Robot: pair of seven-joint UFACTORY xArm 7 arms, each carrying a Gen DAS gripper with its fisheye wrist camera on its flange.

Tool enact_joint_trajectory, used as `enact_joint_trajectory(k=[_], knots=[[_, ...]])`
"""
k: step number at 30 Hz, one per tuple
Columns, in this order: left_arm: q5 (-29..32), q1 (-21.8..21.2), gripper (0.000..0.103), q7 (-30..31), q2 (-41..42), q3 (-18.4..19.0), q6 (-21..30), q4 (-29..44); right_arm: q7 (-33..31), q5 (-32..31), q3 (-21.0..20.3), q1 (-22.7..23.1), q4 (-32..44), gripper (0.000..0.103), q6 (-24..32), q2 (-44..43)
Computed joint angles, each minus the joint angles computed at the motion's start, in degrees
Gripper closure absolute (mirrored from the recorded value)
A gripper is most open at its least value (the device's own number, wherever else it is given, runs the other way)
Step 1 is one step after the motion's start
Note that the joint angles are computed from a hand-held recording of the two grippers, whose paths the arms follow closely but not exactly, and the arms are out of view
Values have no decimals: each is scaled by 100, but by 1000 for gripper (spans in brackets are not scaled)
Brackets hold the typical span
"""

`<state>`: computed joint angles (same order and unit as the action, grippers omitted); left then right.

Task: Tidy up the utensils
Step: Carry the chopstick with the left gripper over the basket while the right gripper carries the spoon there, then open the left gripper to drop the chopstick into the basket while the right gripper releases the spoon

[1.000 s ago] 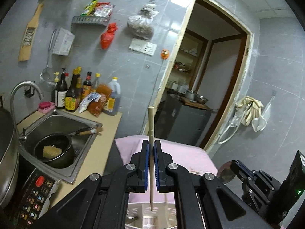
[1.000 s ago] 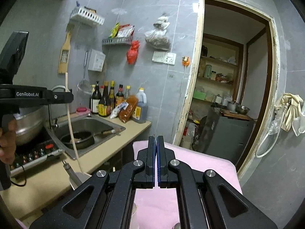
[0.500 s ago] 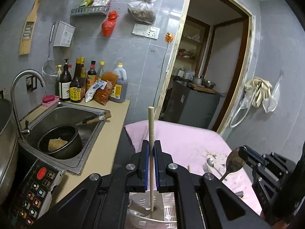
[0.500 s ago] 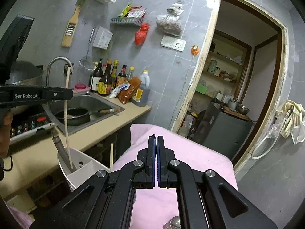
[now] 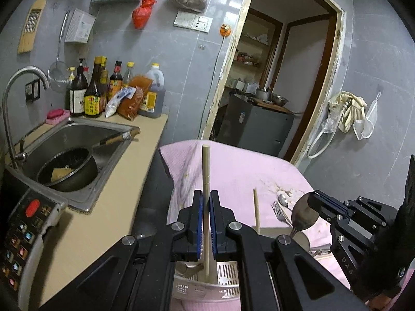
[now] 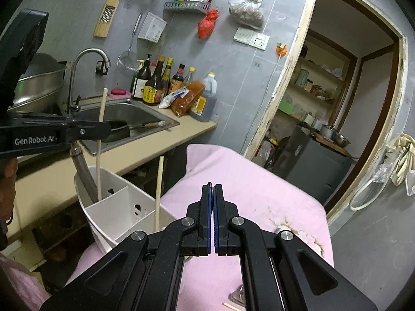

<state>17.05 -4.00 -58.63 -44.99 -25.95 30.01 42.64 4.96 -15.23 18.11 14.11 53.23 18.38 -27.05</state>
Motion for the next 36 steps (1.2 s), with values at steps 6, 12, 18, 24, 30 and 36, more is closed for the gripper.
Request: enact_joint_trajectory(k=[6, 12, 18, 24, 30, 36], knots=[[-117, -179, 97, 37, 48, 94, 12, -103, -195, 318, -256, 254, -69, 101, -10, 12], [-226, -345, 97, 125, 177, 165, 91, -122, -490, 947, -645, 646, -138, 101, -113, 55], [-252, -410, 97, 160, 218, 223, 107, -128, -725, 1438, -824, 817, -207, 101, -139, 97], [-266, -445, 97, 167, 244, 227, 103, -118, -777, 1611, -819, 810, -222, 101, -107, 90], [-305, -508, 97, 213, 269, 247, 180, -76, -785, 1712, -826, 803, -214, 99, -90, 81], [-332, -548, 97, 248, 266, 269, 248, -61, -784, 1780, -836, 811, -266, 85, -132, 34]])
